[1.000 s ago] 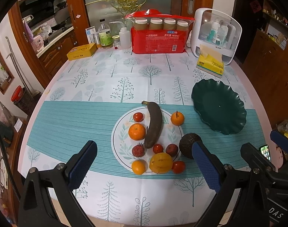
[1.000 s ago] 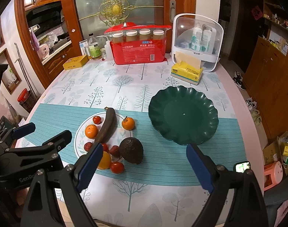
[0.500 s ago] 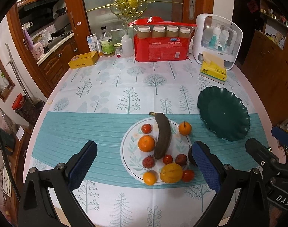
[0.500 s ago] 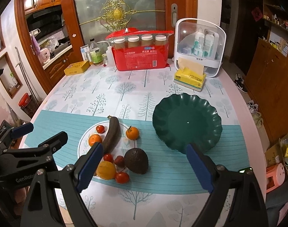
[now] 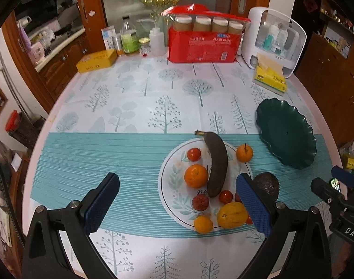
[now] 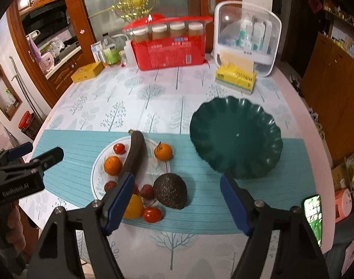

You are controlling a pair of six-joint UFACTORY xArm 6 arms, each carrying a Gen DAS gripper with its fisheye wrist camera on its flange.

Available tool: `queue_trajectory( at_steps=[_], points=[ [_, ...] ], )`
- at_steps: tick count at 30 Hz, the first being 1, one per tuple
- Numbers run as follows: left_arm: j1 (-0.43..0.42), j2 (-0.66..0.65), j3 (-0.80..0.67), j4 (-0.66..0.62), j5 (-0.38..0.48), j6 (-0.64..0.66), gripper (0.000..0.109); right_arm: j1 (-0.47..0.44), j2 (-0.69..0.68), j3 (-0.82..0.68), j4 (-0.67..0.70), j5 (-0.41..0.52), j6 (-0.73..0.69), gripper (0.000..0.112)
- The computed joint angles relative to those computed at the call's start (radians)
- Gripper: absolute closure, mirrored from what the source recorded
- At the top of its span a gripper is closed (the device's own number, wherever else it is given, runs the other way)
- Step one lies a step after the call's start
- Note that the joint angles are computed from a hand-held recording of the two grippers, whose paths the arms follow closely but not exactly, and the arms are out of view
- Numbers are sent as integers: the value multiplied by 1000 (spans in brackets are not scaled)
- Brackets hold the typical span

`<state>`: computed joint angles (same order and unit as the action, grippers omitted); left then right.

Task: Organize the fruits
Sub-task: 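Grasp the large orange with the left tool while the right tool grasps the avocado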

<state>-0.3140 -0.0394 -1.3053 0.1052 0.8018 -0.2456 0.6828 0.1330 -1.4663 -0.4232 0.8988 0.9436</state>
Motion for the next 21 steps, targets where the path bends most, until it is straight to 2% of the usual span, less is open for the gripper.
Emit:
queue_trajectory(
  at_steps=[9,16,18,21],
  points=[
    [20,160,-99,-132,55,123,11,-15,57,-13,37,9,18,37],
    [31,314,-228,-246,146,226,15,-37,123,-31,97,-3,-3,37],
    [36,352,-259,-275,175,246,19,-45,139,-31,124,-15,-14,38],
    [49,395,-293,-310,202,276,26,-55,159,-31,177,-34,-41,45]
  ],
)
